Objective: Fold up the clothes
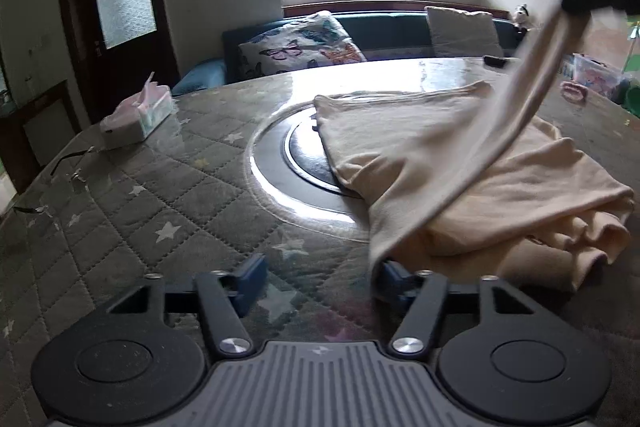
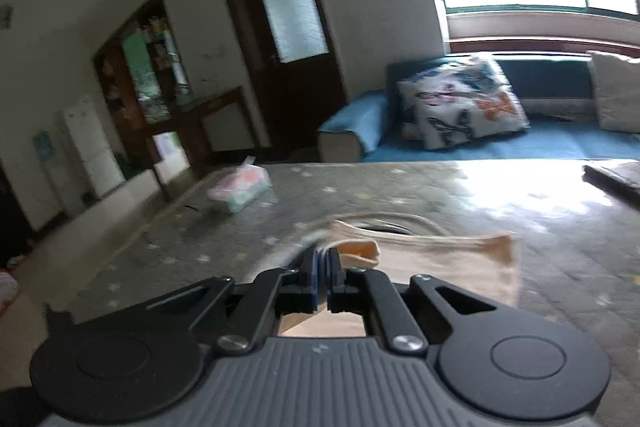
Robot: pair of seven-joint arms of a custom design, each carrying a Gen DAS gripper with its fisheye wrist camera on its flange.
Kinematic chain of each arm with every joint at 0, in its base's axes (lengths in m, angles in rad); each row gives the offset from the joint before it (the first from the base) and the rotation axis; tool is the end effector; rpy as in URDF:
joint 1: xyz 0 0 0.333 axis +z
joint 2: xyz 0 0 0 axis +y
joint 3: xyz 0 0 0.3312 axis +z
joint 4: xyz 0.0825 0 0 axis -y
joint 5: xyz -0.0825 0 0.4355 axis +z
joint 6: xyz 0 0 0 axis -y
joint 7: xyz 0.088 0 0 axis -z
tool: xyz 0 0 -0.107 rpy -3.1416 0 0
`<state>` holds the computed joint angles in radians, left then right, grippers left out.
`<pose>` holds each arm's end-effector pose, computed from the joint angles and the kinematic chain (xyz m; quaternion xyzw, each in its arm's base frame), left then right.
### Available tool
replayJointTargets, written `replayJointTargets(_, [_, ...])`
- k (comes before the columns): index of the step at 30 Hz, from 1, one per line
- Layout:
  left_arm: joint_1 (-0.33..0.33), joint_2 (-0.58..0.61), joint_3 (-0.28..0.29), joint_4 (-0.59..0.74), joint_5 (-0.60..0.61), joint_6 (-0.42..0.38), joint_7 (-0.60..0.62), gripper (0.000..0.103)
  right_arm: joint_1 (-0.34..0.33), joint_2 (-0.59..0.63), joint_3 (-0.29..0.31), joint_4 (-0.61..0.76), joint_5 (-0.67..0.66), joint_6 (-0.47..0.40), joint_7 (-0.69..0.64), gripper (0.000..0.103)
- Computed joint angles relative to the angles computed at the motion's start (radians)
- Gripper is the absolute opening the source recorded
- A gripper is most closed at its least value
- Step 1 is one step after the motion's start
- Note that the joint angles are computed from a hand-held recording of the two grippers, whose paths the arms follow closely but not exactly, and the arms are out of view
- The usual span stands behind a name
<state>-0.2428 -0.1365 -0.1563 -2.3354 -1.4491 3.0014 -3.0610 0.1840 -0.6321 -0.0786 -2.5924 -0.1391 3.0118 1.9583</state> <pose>0.5235 -0.1442 0.4214 -0.3849 0.8073 -0.3766 0.2415 0.4387 0.0518 0.5821 -0.5588 0.6604 -0.2732 0.4208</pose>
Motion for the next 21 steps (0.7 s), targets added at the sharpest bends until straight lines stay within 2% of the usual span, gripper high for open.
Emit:
replayJointTargets(2, [-0.005, -0.007, 0.001, -0.004, -0.032, -0.004, 0.048, 0.051, -0.044, -0.029, 0.021, -0.031, -0.006, -0.042, 0.027, 0.003])
replayJointTargets(5, [-0.008, -0.018, -0.003, -0.013, -0.050, -0.004, 0.089, 0.048, -0.094, -0.043, 0.044, -0.076, -0.021, -0.098, 0.063, 0.003])
replayJointTargets(7, [-0.006, -0.022, -0.003, -0.018, -0.034, -0.009, 0.087, 0.048, -0.086, -0.041, 0.025, -0.097, -0.014, -0.127, 0.066, 0.003])
replayJointTargets(10, [0.002, -0.036, 0.002, -0.034, 0.052, -0.031, 0.016, 0.050, -0.059, -0.040, -0.013, -0.135, 0.012, -0.174, 0.049, 0.004])
replayJointTargets(11, [0.004, -0.046, 0.008, -0.041, 0.079, -0.049, -0.002, 0.050, -0.065, -0.045, -0.004, -0.144, 0.012, -0.190, 0.053, 0.004])
replayJointTargets(13, [0.004, -0.064, 0.022, -0.053, 0.116, -0.070, -0.015, 0.050, -0.081, -0.056, 0.012, -0.153, -0.001, -0.214, 0.051, 0.012])
replayJointTargets(16, [0.008, -0.087, 0.041, -0.062, 0.177, -0.101, -0.059, 0.050, -0.126, -0.104, 0.052, -0.178, -0.042, -0.219, 0.072, 0.015])
replayJointTargets(18, [0.000, -0.097, 0.055, -0.056, 0.171, -0.107, -0.046, 0.050, -0.162, -0.130, 0.086, -0.187, -0.080, -0.195, 0.101, 0.016])
replayJointTargets(21, [-0.017, -0.092, 0.067, -0.026, 0.119, -0.110, -0.007, 0.049, -0.161, -0.099, 0.081, -0.170, -0.110, -0.115, 0.097, 0.016])
